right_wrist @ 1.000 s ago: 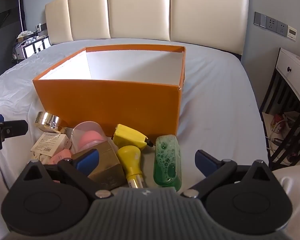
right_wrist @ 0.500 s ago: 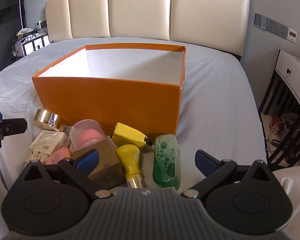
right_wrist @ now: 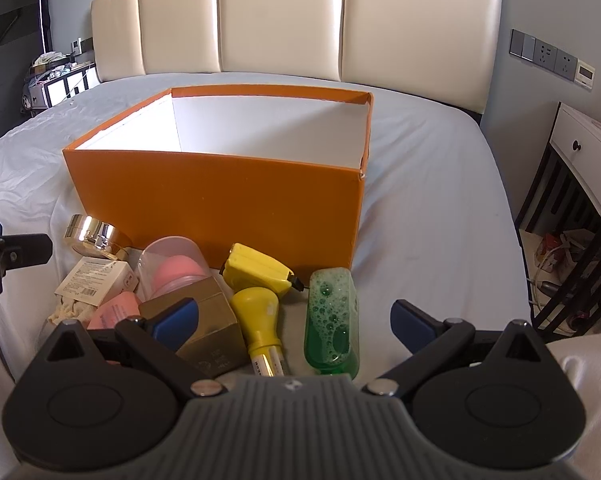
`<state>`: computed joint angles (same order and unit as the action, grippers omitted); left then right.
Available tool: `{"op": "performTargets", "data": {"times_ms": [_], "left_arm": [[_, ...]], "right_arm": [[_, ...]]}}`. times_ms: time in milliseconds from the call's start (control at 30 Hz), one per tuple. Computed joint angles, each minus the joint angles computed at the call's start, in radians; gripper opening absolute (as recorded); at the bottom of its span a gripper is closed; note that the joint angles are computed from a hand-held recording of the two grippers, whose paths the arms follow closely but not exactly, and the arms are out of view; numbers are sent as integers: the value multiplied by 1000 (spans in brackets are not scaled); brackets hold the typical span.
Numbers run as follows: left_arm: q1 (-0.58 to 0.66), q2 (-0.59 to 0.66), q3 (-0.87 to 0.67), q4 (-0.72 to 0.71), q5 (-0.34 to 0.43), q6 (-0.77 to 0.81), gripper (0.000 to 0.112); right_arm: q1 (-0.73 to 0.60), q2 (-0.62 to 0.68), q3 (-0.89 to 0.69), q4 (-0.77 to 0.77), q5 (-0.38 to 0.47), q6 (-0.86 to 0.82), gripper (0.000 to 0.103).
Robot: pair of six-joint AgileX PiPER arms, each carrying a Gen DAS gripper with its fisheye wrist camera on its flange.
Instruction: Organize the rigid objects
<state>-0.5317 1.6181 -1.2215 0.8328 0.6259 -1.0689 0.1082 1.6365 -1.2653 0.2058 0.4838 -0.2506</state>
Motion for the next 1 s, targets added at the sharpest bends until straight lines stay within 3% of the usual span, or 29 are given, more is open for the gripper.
{"op": "performTargets", "data": {"times_ms": [867, 1000], "left_arm": [[-24, 14, -31, -4, 56, 23, 90], [20, -8, -22, -111, 3, 101, 90]], "right_arm": [[40, -20, 25, -141, -25, 103, 100], [9, -27, 27, -11, -14, -9, 100]]}}
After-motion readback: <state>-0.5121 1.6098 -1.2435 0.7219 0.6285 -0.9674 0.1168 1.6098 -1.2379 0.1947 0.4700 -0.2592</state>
